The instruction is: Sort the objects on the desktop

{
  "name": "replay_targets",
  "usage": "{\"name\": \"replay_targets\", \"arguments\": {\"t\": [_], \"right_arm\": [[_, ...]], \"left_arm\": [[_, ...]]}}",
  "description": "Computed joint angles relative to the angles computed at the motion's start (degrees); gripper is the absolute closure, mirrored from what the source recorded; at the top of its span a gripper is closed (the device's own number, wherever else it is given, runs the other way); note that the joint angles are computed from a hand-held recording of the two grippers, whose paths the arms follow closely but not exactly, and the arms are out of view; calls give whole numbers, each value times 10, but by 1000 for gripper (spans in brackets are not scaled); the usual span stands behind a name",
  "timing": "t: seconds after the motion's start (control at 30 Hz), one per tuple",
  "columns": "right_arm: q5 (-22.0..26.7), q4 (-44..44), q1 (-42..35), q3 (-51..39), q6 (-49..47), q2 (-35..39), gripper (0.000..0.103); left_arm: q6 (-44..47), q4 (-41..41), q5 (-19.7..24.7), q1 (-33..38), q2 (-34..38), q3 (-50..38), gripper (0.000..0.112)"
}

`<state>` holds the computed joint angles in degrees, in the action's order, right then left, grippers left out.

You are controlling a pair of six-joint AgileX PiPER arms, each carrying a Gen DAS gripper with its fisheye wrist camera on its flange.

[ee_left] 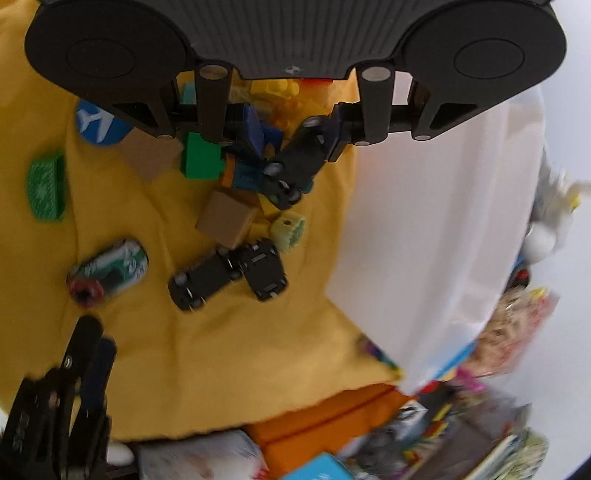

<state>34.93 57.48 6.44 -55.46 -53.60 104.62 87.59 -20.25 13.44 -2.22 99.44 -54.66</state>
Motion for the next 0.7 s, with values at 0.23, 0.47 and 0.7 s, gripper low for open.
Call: {"name": "replay_targets", "arguments": {"t": [0.23, 0.47, 0.7], "right_arm": [[-13, 4, 1, 26, -1, -10, 70], [-16, 0, 3, 23, 3, -5, 70], [-23, 14, 17, 26, -9, -6, 70]], "left_arm": [[22, -160, 114, 56, 10, -67, 94], [17, -290, 208, 130, -79, -15, 94], [-41, -366, 384, 230, -149, 65, 94]]}}
